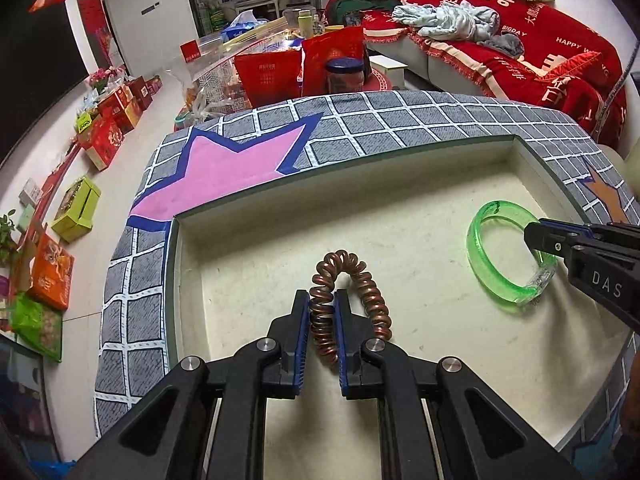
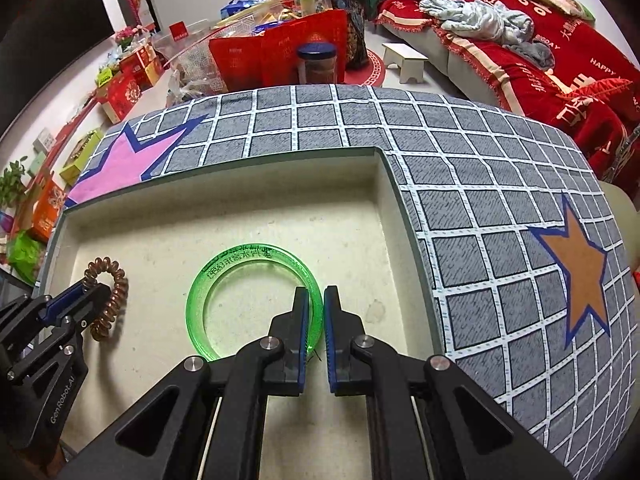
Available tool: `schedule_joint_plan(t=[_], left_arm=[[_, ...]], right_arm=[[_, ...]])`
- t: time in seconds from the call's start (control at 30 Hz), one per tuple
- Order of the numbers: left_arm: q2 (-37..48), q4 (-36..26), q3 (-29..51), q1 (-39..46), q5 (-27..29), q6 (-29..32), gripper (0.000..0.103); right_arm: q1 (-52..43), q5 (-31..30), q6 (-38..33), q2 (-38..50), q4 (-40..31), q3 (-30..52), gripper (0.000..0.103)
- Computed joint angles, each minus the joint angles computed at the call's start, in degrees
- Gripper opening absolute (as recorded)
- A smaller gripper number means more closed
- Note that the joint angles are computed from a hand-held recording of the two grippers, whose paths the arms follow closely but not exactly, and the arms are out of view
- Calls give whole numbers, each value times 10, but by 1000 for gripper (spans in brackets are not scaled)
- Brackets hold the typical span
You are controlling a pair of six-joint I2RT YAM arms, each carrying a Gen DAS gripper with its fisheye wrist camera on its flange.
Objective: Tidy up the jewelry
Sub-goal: 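Carry the hair tie and green bangle into the tray and release both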
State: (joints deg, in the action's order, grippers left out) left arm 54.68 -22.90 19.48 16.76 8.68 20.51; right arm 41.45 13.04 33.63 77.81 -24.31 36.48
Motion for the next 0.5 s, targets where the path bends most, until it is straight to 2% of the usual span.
schedule_joint_plan(t=[0.07,0.13,0.17,0.2,0.5], left_arm=[[-8,-5,-2,1,3,1,29],[-12,-5,-4,2,3,2,29],[-14,-5,-4,2,3,3,29],[-14,-6,-4,2,3,4,29],[-31,-15,-6,5,12,10,30]], right_arm=[[0,-2,2,-7,-4,0,11],[2,-4,4,-20,-5,-4,22],[4,-5,4,-31,-7,-5,38],[6,-5,4,-37,-7,-5,49],[45,19,41,-158,-73,-11,49]])
